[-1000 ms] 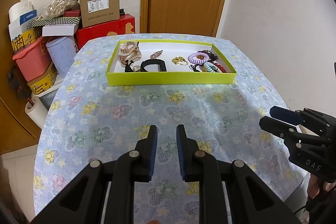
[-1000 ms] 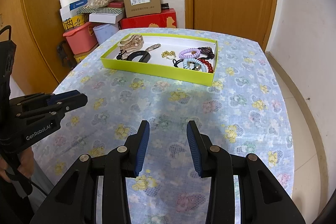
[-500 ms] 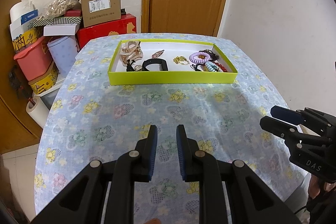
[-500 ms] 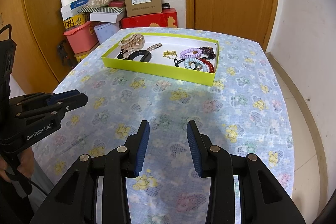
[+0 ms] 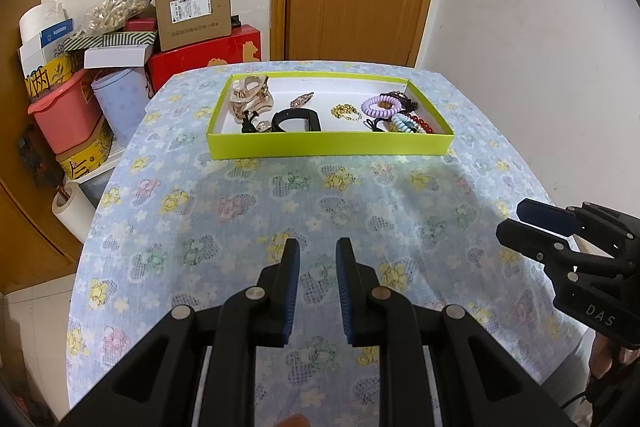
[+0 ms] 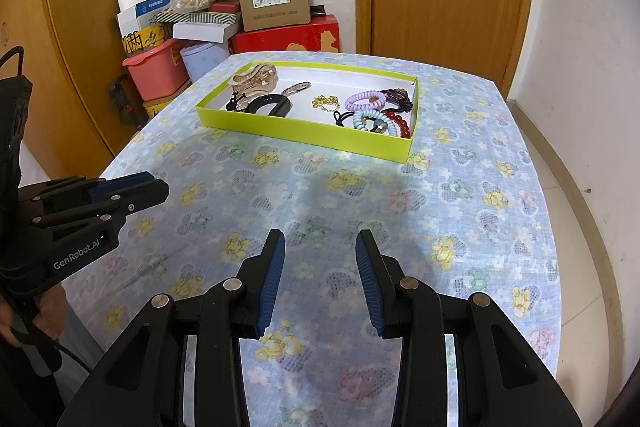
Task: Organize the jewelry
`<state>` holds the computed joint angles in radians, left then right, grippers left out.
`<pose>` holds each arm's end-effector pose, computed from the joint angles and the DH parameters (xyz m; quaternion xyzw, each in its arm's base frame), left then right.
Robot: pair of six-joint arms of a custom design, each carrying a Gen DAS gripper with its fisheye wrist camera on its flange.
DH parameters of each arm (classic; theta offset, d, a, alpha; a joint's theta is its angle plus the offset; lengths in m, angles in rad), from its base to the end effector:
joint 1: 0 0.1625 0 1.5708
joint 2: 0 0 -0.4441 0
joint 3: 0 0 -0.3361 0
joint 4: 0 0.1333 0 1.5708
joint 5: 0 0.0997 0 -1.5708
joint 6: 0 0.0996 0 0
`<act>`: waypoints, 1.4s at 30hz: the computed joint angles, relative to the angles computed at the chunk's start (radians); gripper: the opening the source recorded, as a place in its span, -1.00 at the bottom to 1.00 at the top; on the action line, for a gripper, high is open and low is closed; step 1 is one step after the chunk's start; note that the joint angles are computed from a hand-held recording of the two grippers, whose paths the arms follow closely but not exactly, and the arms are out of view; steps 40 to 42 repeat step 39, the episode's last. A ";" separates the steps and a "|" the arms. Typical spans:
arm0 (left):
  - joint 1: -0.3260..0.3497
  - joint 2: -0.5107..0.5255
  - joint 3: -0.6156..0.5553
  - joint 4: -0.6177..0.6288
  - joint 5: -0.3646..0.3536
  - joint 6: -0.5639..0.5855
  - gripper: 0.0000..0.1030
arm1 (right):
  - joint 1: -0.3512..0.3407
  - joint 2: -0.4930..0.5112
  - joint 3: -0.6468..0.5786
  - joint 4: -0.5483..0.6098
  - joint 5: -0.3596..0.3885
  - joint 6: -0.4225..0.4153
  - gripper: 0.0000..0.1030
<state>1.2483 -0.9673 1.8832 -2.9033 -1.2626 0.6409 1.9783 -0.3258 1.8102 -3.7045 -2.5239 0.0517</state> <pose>-0.0307 -0.6079 0.2151 0.4198 0.8715 -0.1780 0.1807 0.2714 -0.4972 -0.0159 0.0050 -0.8548 0.3749 0.3588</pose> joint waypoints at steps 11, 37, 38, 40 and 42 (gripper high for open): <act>-0.001 0.002 0.007 -0.009 0.016 -0.002 -0.62 | 0.001 0.001 0.000 0.004 -0.001 0.005 -0.26; -0.001 0.021 0.003 -0.001 0.045 -0.021 -0.62 | 0.000 0.001 0.000 0.002 0.000 0.003 -0.26; 0.000 0.020 0.003 0.002 0.042 -0.020 -0.62 | 0.001 0.001 0.000 0.002 -0.001 0.002 -0.26; 0.001 0.020 0.001 0.007 0.038 -0.017 -0.62 | 0.000 0.001 0.000 0.002 -0.001 0.002 -0.26; 0.001 0.020 0.001 0.007 0.038 -0.017 -0.62 | 0.000 0.001 0.000 0.002 -0.001 0.002 -0.26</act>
